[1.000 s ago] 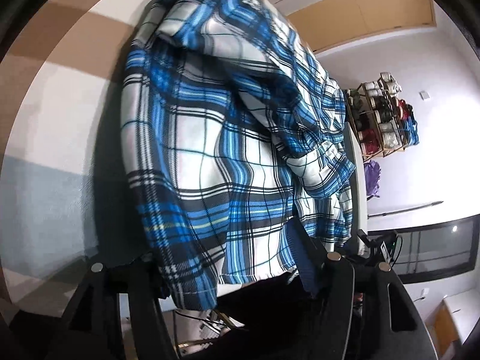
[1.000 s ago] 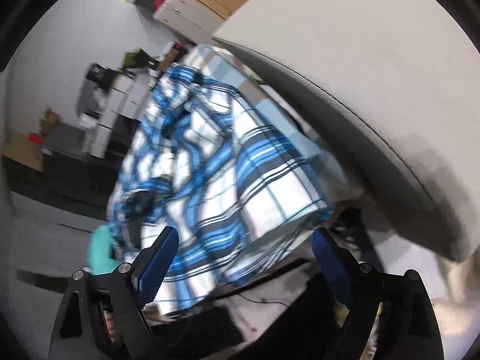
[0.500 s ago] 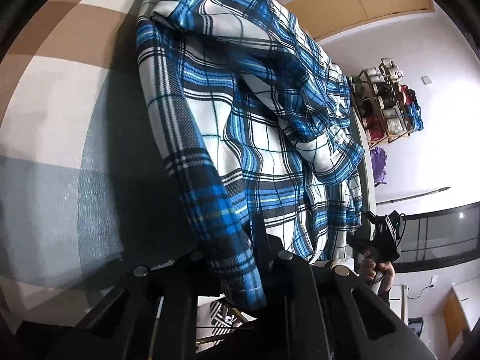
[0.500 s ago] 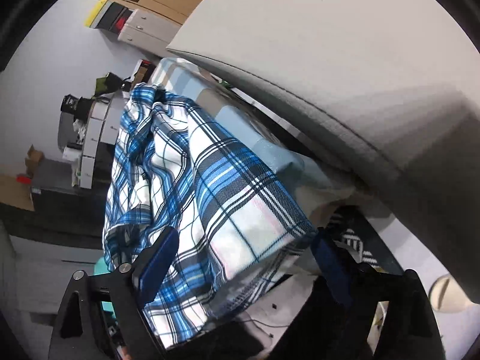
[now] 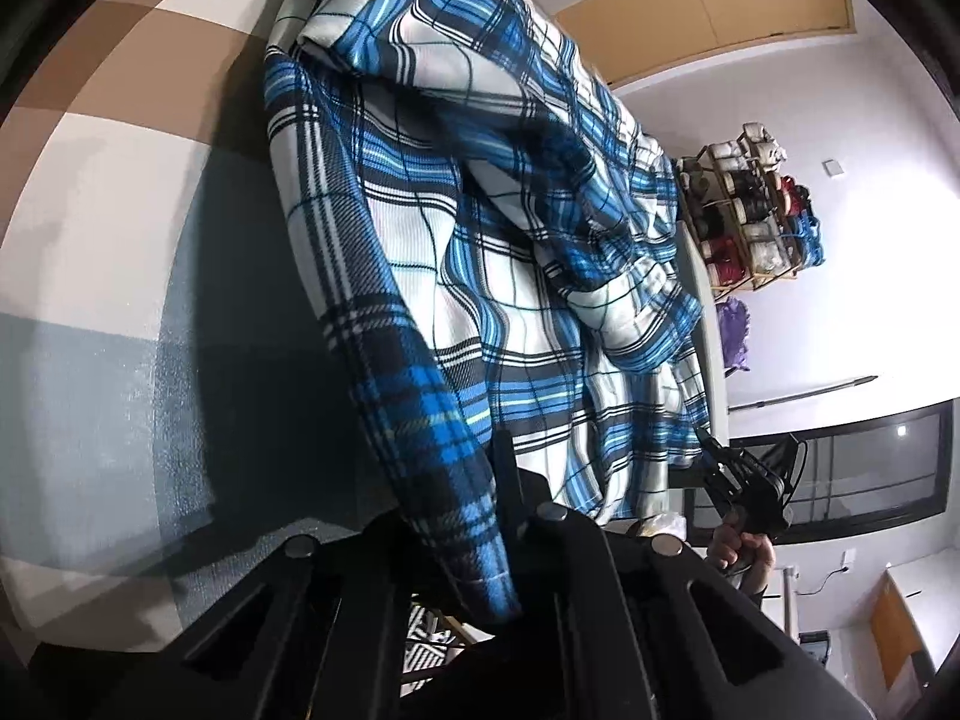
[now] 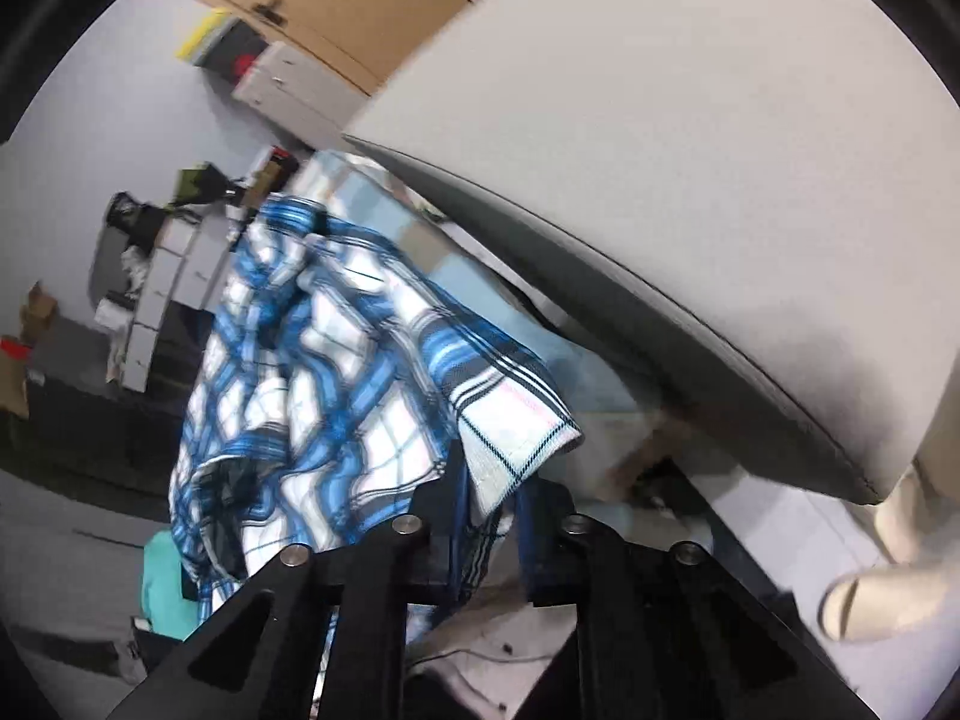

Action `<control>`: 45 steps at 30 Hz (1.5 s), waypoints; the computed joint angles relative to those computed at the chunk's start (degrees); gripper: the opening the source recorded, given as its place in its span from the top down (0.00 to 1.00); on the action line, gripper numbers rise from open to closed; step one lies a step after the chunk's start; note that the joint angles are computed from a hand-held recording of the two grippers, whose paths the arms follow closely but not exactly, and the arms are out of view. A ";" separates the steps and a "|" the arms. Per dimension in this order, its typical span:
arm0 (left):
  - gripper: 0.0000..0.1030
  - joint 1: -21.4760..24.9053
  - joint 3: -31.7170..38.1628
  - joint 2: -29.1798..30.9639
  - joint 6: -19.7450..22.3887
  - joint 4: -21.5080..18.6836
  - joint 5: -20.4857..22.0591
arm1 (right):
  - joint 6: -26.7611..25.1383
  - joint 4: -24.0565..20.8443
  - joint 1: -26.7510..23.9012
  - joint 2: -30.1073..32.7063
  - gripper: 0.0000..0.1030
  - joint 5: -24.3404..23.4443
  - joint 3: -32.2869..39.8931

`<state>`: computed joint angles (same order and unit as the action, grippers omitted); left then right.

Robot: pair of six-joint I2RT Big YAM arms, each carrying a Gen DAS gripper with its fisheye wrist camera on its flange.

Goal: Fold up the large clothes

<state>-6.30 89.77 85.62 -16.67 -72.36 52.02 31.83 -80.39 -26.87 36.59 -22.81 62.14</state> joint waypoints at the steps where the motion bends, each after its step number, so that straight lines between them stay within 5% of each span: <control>1: 0.99 0.13 -0.01 0.02 -0.25 0.13 0.68 | -0.12 0.49 0.33 0.13 0.91 -0.61 0.40; 5: 1.00 0.53 -0.34 -0.09 -2.02 1.60 3.41 | -0.26 2.69 2.44 0.82 0.95 -1.50 1.35; 14: 1.00 2.80 0.70 0.11 -7.63 4.82 10.82 | 3.74 10.43 -2.38 2.32 0.96 -10.58 4.10; 21: 1.00 4.45 -2.08 -2.96 -3.27 0.46 10.52 | 2.74 8.36 -9.63 -0.08 0.96 -14.99 1.59; 32: 1.00 4.82 -6.87 -5.17 -5.17 1.30 10.77 | -2.12 4.26 -15.62 -0.82 0.96 -18.51 -0.81; 35: 1.00 4.84 -6.41 -5.11 -7.60 2.93 12.04 | -0.76 4.84 -14.29 0.30 0.96 -18.79 0.34; 40: 1.00 4.88 -2.25 -4.12 -17.20 11.98 12.72 | 4.30 9.94 -6.24 5.98 0.96 -17.29 7.67; 45: 1.00 4.18 8.82 2.84 -26.82 19.54 9.70 | 8.88 13.75 4.37 18.88 0.96 -11.29 20.36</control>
